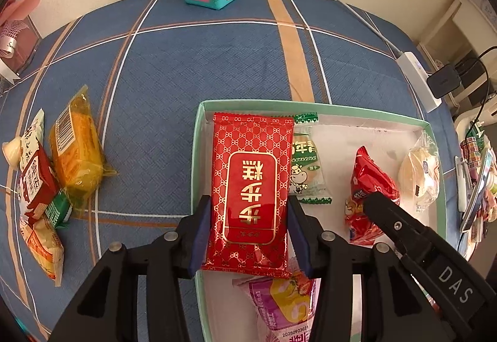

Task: Organize snacks
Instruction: 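Carry both red packs over the white tray and release them inside, then withdraw both open grippers from the tray back toward the snack pile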

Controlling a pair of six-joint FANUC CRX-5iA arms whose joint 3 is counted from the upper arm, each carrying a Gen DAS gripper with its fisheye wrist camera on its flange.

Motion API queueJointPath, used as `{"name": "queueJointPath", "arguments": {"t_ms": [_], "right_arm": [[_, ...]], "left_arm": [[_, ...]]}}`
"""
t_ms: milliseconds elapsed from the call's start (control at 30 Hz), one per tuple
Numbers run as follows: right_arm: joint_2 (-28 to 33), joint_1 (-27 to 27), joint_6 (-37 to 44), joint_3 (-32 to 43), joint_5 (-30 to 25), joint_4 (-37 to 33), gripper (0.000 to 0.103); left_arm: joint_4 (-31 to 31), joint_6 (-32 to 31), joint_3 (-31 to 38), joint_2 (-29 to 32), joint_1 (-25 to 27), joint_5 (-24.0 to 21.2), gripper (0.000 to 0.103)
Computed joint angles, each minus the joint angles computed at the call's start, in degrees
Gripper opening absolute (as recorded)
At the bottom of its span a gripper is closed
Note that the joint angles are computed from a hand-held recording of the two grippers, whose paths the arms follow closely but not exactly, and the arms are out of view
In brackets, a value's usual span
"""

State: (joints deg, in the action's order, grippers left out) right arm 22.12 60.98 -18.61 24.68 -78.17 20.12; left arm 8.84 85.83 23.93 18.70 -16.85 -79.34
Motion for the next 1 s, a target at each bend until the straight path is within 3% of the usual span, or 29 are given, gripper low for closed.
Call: {"name": "queueJointPath", "arguments": {"t_ms": [400,767,1000], "right_arm": [[0.0,1.0,1.3,1.7,-2.2,2.4,0.064],[-0.2,2.7,0.8,3.1,-5.1,6.7,0.064],[0.8,2.7,2.1,4.9,-7.3,6.7,0.072]], "left_arm": [[1.5,-0.9,0.6,-1.4,1.1,-1.0,0.052],[3.0,-0.3,0.8,-3.1,3.5,-0.9,0.062],[-0.3,3.5,0.9,-3.8,5.6,-0.7,0.069]]}}
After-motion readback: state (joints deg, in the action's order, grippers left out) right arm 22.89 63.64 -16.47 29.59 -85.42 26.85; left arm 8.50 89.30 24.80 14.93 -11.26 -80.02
